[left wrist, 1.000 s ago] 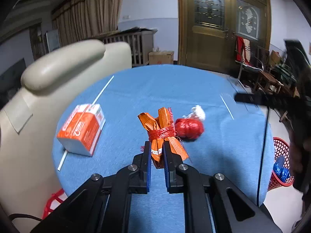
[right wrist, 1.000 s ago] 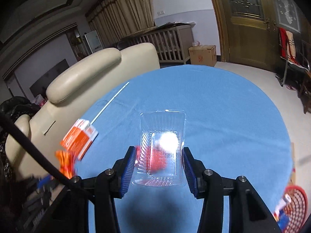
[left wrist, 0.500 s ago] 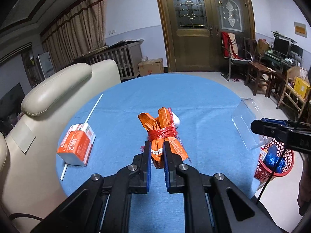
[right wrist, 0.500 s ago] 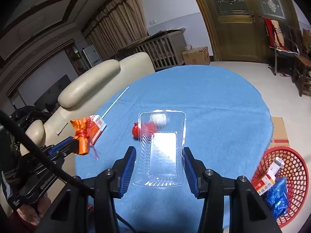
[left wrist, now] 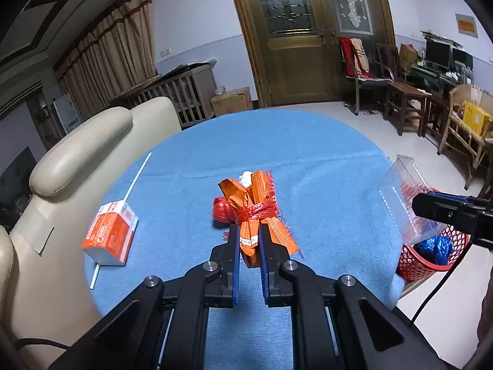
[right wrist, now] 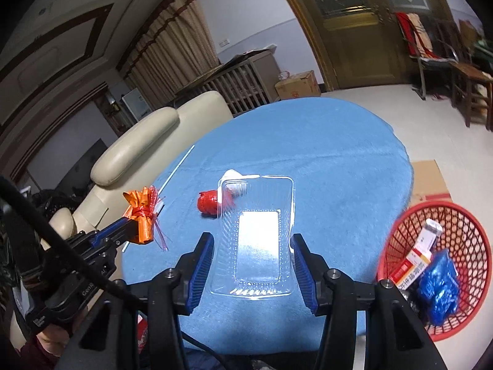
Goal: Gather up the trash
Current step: 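Lift the clear tray with the right tool toward the basket while the left tool holds the orange bag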
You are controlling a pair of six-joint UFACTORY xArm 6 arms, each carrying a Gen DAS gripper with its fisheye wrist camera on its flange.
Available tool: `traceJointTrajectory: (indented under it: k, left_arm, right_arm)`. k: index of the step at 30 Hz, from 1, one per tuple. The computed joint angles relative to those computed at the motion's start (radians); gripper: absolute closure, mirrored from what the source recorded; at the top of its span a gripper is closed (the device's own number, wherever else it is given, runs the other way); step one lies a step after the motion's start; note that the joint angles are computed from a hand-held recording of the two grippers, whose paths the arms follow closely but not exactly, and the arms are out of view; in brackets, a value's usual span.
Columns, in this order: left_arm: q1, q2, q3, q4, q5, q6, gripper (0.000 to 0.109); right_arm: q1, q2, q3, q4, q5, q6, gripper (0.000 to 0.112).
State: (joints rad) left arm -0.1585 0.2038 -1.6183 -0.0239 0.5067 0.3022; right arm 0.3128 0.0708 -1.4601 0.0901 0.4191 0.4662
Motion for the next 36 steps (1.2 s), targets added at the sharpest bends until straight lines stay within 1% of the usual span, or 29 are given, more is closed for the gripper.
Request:
traceJointTrajectory:
  k: [8,20,33,36]
  left_arm:
    - [-0.030,-0.005,0.016,0.034,0.001,-0.011,0.096]
    - [-0.053,0.005,0.011,0.050,0.009,-0.001,0.096]
    - [-0.083,0.004,0.013,0.047,0.025,0.020,0.096]
    - [-0.084,0.006,0.006,0.013,0.036,0.049,0.096]
  right_arm:
    - [-0.018,-0.061,0.105,0.042,-0.053,0.005,0.059]
    - [-0.031,-0.116,0.195,0.091,-0.090,-0.008,0.059]
    - [-0.055,-0.164,0.264,0.108,-0.109,0.001,0.059]
    - [-0.058,-0.170,0.273,0.105,-0.111,0.009,0.059]
